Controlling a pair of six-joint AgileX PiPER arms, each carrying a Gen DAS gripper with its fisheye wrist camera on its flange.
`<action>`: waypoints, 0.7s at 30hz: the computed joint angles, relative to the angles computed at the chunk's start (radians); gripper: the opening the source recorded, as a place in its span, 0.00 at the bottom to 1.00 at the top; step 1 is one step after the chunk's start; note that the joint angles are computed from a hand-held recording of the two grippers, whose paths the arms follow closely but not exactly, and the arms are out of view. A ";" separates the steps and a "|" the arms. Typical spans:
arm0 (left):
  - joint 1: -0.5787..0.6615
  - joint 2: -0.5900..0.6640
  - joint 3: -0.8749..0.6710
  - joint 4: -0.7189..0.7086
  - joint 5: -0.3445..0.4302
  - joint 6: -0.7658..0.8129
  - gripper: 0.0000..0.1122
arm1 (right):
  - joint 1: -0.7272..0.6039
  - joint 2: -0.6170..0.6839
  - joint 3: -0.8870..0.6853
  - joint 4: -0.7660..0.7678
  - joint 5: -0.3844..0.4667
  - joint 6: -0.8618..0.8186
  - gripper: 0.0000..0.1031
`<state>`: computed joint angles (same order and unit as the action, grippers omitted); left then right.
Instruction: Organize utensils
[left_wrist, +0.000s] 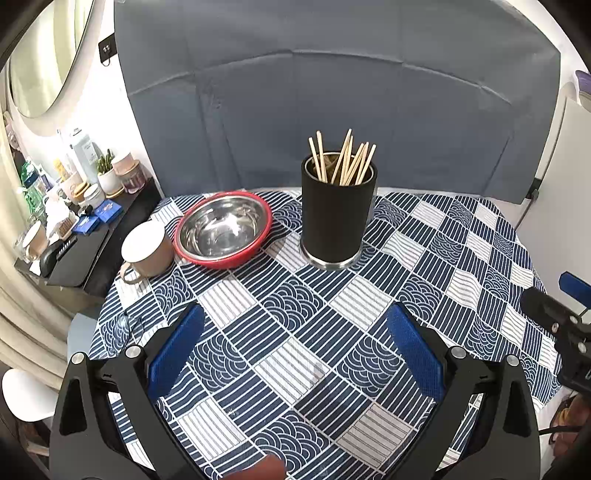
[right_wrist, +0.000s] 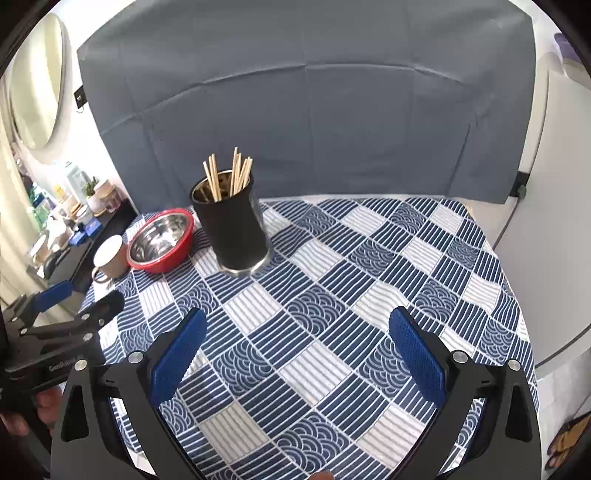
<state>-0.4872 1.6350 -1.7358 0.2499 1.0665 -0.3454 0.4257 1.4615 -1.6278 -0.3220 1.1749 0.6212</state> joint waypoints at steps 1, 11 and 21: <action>0.001 0.001 -0.004 -0.010 0.011 0.011 0.86 | 0.005 0.002 -0.003 -0.002 0.008 0.000 0.92; -0.027 -0.042 0.035 0.009 0.021 0.017 0.86 | 0.017 -0.026 0.034 -0.017 0.003 0.034 0.92; -0.017 -0.055 0.043 0.004 -0.007 0.007 0.86 | 0.017 -0.031 0.043 -0.024 -0.014 0.056 0.92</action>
